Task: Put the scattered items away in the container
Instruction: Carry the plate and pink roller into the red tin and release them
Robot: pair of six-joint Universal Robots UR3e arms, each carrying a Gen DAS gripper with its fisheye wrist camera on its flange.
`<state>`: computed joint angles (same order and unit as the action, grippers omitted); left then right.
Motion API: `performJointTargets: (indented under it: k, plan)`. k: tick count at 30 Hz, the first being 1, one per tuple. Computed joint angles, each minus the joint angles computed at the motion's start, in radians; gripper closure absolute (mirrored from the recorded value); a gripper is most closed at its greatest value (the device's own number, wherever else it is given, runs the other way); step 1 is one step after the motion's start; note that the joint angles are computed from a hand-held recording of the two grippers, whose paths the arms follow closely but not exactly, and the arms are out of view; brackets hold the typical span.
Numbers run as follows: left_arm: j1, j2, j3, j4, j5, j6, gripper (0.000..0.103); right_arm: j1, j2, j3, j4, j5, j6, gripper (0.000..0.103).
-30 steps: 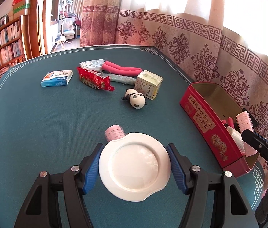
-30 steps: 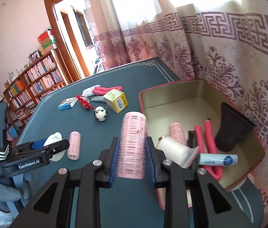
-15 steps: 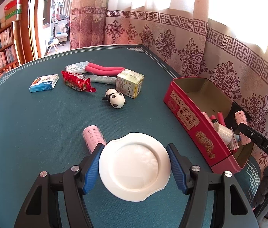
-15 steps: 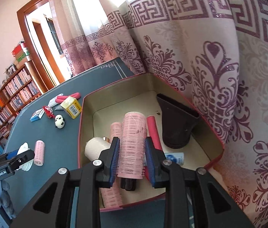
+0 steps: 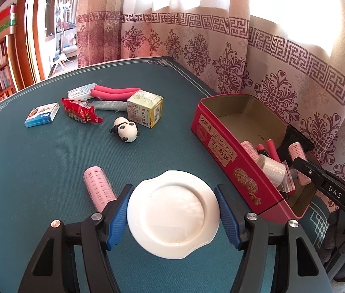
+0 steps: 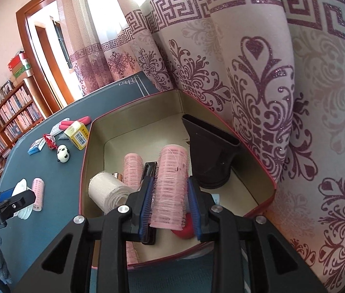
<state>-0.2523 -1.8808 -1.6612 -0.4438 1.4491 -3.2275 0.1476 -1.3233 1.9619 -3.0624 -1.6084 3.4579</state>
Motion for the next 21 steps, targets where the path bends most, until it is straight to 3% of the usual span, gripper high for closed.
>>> performJointTargets:
  k: [2,4,5,12,21]
  plan:
    - [-0.01,-0.011,0.021,-0.009,0.002,0.001,0.035,-0.006,-0.005,0.009,-0.009,0.005,0.002,0.059]
    - [-0.023,-0.025,0.045,-0.019,0.005,0.003,0.035,-0.011,-0.012,0.025,-0.028,0.01,0.01,0.032]
    - [-0.03,-0.032,0.059,-0.024,0.006,0.004,0.035,-0.01,-0.014,0.034,-0.044,0.005,0.014,0.03]
    - [-0.092,-0.122,0.236,-0.088,0.02,0.013,0.035,0.005,-0.019,0.049,-0.07,-0.026,-0.01,0.03]
    - [-0.175,-0.349,0.642,-0.233,0.029,0.019,0.035,0.006,-0.033,0.086,-0.105,-0.042,-0.03,0.03]
